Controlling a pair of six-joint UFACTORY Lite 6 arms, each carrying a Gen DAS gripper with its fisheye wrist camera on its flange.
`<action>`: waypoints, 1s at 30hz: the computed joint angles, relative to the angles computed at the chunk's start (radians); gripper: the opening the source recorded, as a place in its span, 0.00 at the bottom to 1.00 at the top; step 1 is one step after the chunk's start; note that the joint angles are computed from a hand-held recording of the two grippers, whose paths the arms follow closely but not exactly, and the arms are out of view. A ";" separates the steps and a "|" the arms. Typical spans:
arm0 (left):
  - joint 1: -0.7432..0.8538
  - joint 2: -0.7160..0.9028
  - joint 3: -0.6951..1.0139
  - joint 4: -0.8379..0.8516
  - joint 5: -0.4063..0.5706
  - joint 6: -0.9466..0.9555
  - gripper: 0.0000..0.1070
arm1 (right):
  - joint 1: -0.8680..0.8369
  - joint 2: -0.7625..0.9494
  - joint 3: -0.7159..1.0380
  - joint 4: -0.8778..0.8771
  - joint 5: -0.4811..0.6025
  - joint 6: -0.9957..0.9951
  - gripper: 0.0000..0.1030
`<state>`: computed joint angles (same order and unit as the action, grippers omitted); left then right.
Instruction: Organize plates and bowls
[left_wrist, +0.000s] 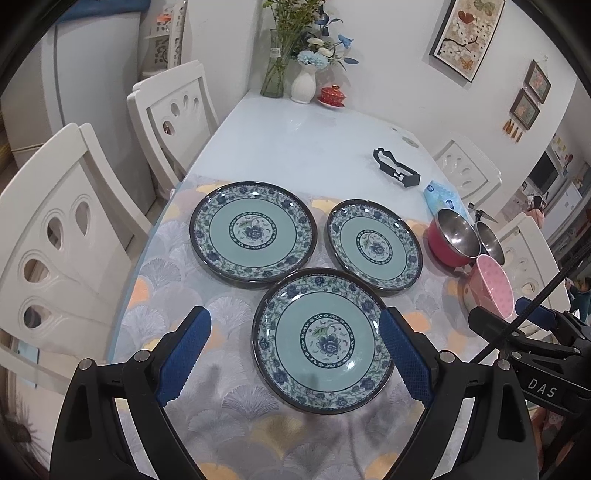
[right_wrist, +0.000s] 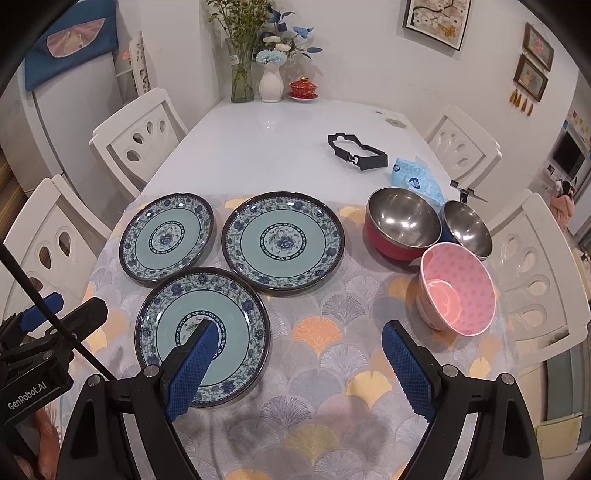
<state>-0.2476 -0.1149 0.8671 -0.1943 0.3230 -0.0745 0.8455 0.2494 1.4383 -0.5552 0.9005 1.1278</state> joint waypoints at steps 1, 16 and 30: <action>0.003 0.006 0.001 -0.004 0.000 0.005 0.86 | -0.003 0.006 0.003 0.006 -0.004 -0.006 0.86; 0.098 0.293 0.075 -0.346 -0.009 0.419 0.86 | -0.184 0.166 -0.037 0.419 -0.319 -0.376 0.86; 0.110 0.534 0.174 -0.514 -0.044 0.601 0.84 | -0.262 0.399 0.039 0.701 -0.391 -0.701 0.57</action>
